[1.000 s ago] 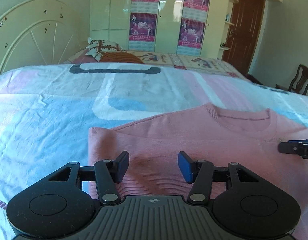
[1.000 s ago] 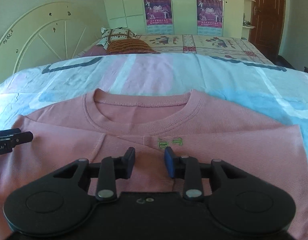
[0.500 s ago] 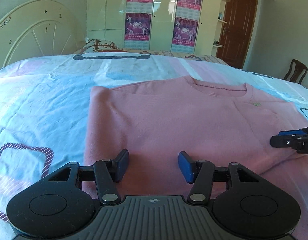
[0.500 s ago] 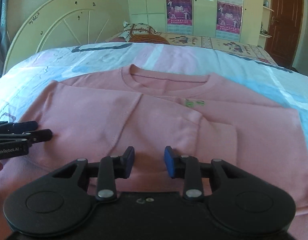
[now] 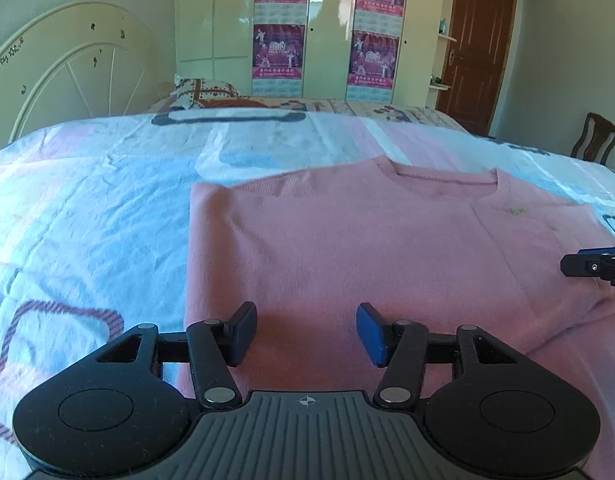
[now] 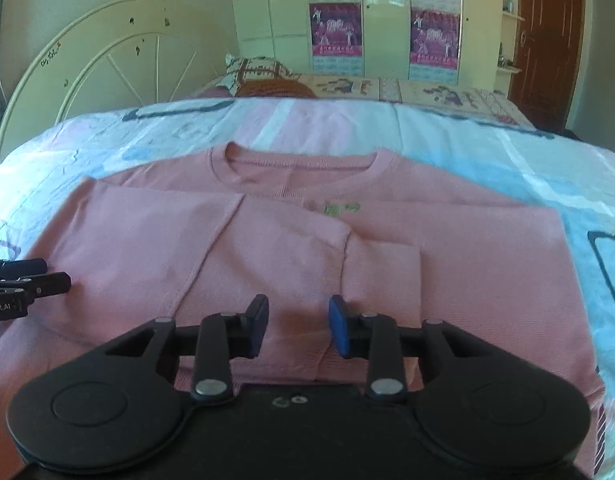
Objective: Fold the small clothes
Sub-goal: 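Open both grippers and move them toward the pink sweatshirt hem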
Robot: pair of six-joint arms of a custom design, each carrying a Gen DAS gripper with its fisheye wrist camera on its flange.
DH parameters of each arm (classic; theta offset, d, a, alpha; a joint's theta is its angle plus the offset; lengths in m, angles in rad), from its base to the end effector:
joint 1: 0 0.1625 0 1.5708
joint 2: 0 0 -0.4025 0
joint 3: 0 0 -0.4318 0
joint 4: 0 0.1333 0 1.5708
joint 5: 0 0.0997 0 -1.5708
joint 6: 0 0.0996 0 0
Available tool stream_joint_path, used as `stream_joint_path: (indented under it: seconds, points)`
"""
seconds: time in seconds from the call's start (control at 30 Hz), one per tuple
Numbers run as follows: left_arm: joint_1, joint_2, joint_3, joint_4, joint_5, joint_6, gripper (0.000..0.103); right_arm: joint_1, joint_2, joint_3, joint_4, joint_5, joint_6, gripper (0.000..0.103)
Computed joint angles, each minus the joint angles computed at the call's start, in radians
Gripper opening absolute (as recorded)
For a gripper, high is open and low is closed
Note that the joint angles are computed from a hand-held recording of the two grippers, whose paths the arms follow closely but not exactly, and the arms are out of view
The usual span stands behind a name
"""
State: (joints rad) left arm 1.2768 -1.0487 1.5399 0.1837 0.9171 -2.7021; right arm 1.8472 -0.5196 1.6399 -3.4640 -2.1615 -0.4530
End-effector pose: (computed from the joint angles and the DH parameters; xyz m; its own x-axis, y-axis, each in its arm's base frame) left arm 0.0172 -0.6122 0.1805 -0.7351 0.0514 -0.6761 0.5457 0.6367 -0.5449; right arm 0.2568 -0.6200 -0.0160 -0.7283 -0.1688 0.6641 -0.5718 0.6838 -0.4533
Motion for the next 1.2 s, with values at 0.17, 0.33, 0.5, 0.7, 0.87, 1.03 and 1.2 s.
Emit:
stream_joint_path:
  seconds: [0.17, 0.33, 0.5, 0.7, 0.87, 1.03, 1.2]
  points:
    - [0.024, 0.102, -0.182, 0.023, 0.005, 0.083, 0.055, -0.027, 0.021, -0.105, 0.016, -0.028, 0.038, 0.034]
    - [0.065, 0.233, -0.411, 0.132, 0.022, 0.083, 0.055, -0.073, 0.050, -0.230, 0.082, -0.059, 0.077, 0.033]
    - [0.095, 0.321, -0.556, 0.234, 0.059, 0.007, 0.055, -0.102, 0.074, -0.292, 0.166, -0.091, 0.056, 0.031]
    - [0.076, 0.241, -0.426, 0.138, 0.041, 0.039, 0.063, -0.112, 0.019, -0.212, 0.011, -0.037, -0.006, 0.035]
    - [0.077, 0.257, -0.437, 0.139, 0.000, 0.037, 0.069, -0.159, -0.025, -0.188, 0.073, -0.089, 0.047, 0.027]
    - [0.068, 0.239, -0.406, 0.122, -0.015, 0.045, 0.069, -0.167, -0.049, -0.165, 0.038, -0.119, 0.053, 0.030]
    - [0.052, 0.205, -0.336, 0.082, -0.037, 0.058, 0.070, -0.172, -0.097, -0.123, 0.103, -0.109, 0.070, 0.030]
